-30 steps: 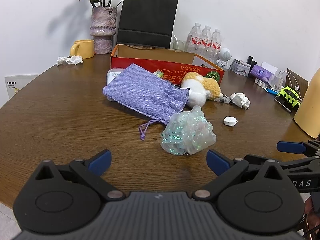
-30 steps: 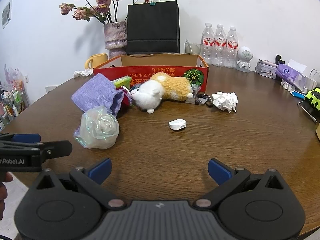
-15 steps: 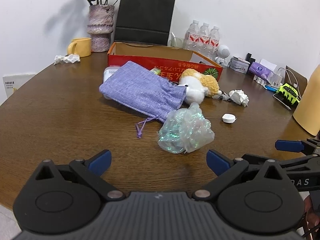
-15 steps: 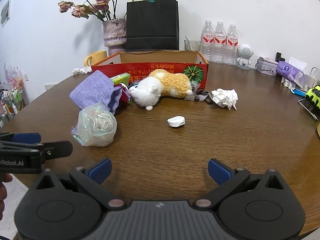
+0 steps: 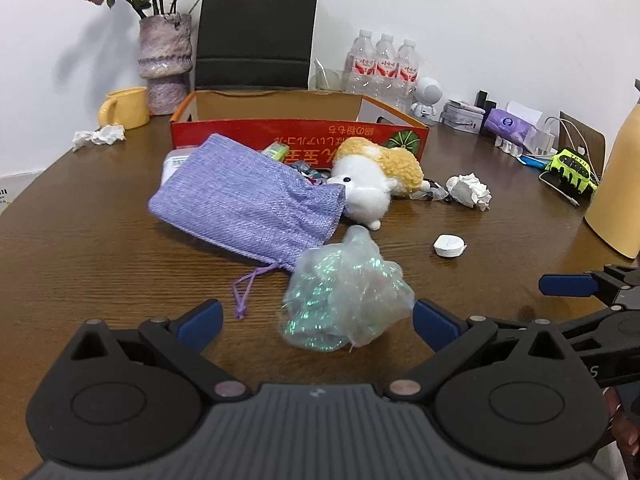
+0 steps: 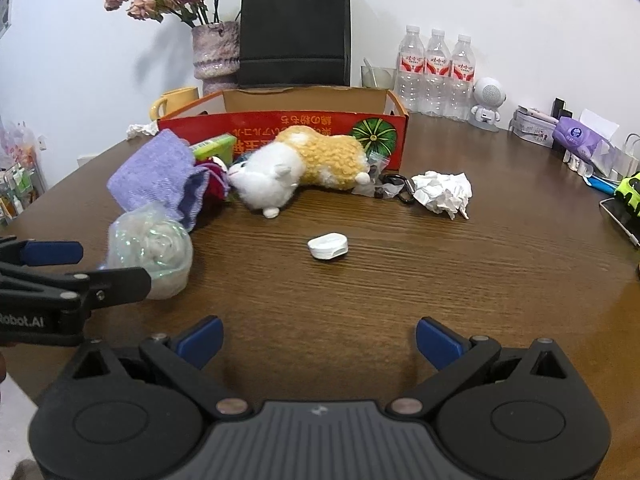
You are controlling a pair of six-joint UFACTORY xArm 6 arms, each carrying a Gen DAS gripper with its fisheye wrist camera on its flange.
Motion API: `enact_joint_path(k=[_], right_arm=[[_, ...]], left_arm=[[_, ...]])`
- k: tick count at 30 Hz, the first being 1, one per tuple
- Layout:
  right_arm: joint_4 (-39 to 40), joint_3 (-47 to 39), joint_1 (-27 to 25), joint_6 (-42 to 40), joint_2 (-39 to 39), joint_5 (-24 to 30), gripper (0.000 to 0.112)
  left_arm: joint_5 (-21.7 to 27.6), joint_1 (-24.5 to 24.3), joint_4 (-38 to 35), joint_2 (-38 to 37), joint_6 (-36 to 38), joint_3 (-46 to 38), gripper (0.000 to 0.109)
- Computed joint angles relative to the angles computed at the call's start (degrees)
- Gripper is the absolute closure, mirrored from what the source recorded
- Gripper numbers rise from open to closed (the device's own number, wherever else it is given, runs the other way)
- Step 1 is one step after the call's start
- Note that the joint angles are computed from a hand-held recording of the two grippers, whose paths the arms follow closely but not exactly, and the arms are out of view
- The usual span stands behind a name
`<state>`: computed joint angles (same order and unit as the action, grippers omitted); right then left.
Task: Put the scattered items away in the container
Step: 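Reach both grippers toward the iridescent plastic bag and white cap, then grasp the iridescent bag with left gripper while right grasps the white cap, drop both in box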
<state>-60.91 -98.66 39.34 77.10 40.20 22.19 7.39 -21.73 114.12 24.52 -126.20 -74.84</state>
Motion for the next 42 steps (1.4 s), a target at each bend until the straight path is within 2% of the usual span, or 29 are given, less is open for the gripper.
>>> enact_joint_path(k=[2,6,10,13,16,18,20,23,28,32,36,38,40,42], right_arm=[[1.34,-1.30,-0.50,-1.79,0.97,-0.07,0.009],[2.50,-3.83,-1.56,-4.11,2.56,-0.02,0.010],[4.64,-6.40,-2.46,-7.68,4.31,-0.94,0.015],[9.18,-9.70,-2.88,-13.58,6.69,-2.27,0.024],[12.37,-13.80,-2.99,-18.49,9.45,-2.24,0.040],[15.96,-16.57,-3.08,-22.44,11.37,-1.91,0.058],[19.52,-18.47,-3.18,-25.80,12.83,-1.98,0.069],[19.90,-18.30,-3.40,-25.93,12.96,-3.29,0.086],[17.20,-16.02,-3.45,-22.67,11.67,-4.47,0.086],[14.03,-13.81,-3.61,-18.66,10.02,-6.39,0.086],[6.00,-13.45,-3.93,-12.21,8.44,-7.94,0.086],[4.78,-15.27,-4.25,-11.76,8.69,-8.54,0.086],[5.47,-19.51,-4.52,-13.36,10.32,-8.36,0.086],[9.22,-27.00,-4.66,-18.23,13.93,-7.36,0.086]], left_arm=[[-1.17,0.53,-3.63,1.34,3.53,-1.35,0.006],[-3.37,1.21,-4.86,3.44,4.90,-3.93,0.006],[-4.55,1.82,-4.39,4.64,3.38,-5.75,0.017],[-5.66,2.29,-6.37,5.59,4.79,-6.75,0.026],[-6.53,2.59,-7.48,6.35,4.91,-7.40,0.038],[-6.17,2.53,-6.69,6.40,3.74,-7.55,0.044],[-6.61,2.60,-4.46,6.42,1.32,-7.86,0.054],[-6.52,2.53,-1.33,6.12,-1.85,-7.72,0.061],[-5.35,2.27,-1.26,5.52,-2.56,-6.85,0.065],[-6.25,2.34,6.51,5.09,-10.76,-7.64,0.068],[-6.15,1.45,24.28,2.59,-28.05,-8.34,0.068],[-6.86,1.20,34.22,1.64,-38.00,-10.12,0.068],[-6.37,1.78,36.88,1.05,-39.85,-11.92,0.068],[-6.54,3.31,33.67,1.73,-35.69,-15.51,0.068]])
